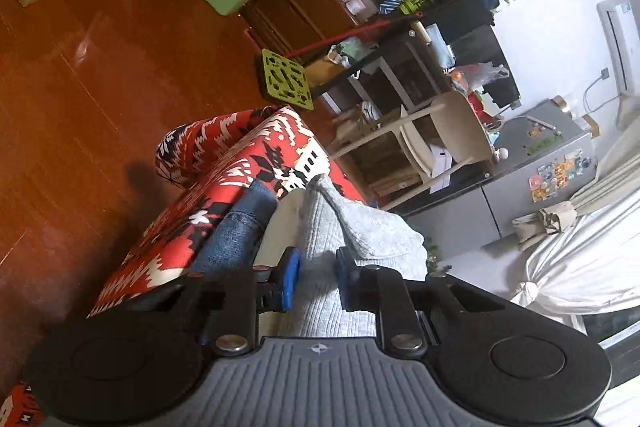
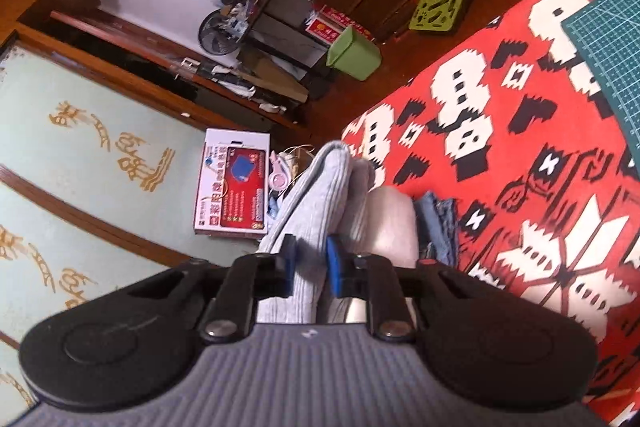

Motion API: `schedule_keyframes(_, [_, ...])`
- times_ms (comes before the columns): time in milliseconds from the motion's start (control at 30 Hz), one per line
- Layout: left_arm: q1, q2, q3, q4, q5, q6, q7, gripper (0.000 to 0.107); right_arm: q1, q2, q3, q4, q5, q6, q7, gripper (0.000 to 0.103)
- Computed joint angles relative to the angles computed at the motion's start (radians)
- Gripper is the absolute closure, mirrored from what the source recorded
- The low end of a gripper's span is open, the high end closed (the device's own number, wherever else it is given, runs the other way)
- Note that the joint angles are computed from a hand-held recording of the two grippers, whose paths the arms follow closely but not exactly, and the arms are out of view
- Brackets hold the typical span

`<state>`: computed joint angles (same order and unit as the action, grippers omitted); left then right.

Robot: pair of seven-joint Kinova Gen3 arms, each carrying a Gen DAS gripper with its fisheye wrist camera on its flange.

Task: Fold clothes
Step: 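Carry the lifted grey shirt bundle with both grippers to the clothes stack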

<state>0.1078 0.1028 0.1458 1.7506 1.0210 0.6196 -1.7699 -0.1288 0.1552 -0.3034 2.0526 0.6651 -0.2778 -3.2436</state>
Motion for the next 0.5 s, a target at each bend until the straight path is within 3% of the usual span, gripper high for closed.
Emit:
schedule_keyframes(267, [-0.007,-0.023,-0.015,0.027,0.025,0.035,-0.004,0.088,-0.026,-0.012,0.011,0.059,-0.035,-0.07,-0.021,0.087])
schedule_keyframes(500, [0.008,-0.061,-0.027,0.052,-0.025,0.048,0.032,0.088,-0.074,-0.019,0.034,0.121,-0.003,-0.163,-0.06,0.091])
